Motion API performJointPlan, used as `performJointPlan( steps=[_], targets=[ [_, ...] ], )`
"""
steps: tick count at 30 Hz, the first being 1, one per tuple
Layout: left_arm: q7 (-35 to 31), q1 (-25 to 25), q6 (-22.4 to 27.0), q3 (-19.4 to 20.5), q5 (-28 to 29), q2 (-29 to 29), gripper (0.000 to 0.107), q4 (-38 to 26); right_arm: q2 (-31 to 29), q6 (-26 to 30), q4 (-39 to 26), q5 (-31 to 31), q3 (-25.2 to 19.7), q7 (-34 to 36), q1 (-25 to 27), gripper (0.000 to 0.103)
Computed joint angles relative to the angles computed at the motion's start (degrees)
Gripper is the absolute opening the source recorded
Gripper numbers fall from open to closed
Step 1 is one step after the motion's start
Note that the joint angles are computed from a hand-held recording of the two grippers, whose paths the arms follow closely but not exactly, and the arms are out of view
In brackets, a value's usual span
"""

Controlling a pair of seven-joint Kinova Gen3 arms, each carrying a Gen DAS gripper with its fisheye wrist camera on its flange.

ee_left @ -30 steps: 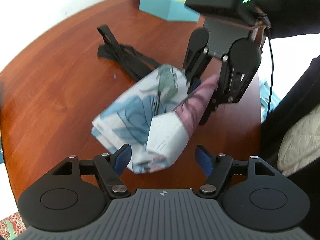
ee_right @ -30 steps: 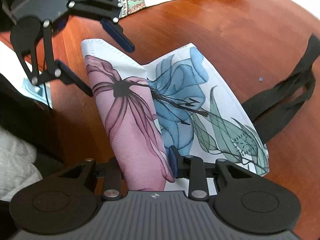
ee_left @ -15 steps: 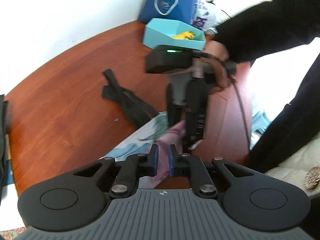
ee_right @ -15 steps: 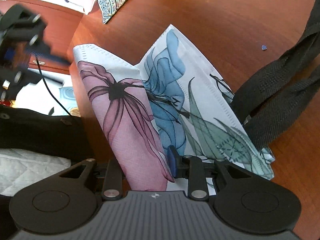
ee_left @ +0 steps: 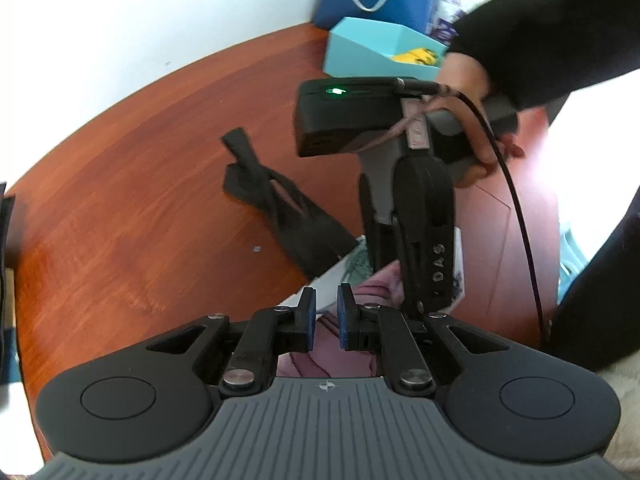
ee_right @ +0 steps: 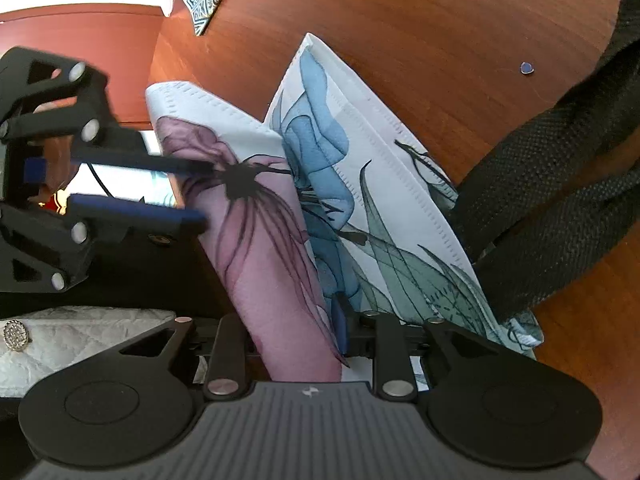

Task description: Fold shopping bag

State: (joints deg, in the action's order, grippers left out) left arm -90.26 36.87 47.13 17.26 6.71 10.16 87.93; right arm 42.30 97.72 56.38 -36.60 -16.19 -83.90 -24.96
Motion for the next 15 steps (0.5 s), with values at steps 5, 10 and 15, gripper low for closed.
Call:
performJointPlan(
  steps=[5,10,15],
  targets=[
    [-2.35,-1.60,1.54,0.51,4.26,-1.15,0.012,0.09,-0.66,-1.21,1.82,-0.74,-0.02,-0.18,0.39,0.027],
    [-1.81,-0.29,-1.98,0.19,1.16,-1.25,0.010,2.98,-0.56,-1.92,2.81,-1.59,-0.08,-0.93,0.67,0.026],
    [0.10,0.47,-4.99,-0.08,-1.07,-1.18,0.007,4.92,-0.94,-2.32,2.51,-0.97,0.37,-3.99,-0.49,0.025]
  ],
)
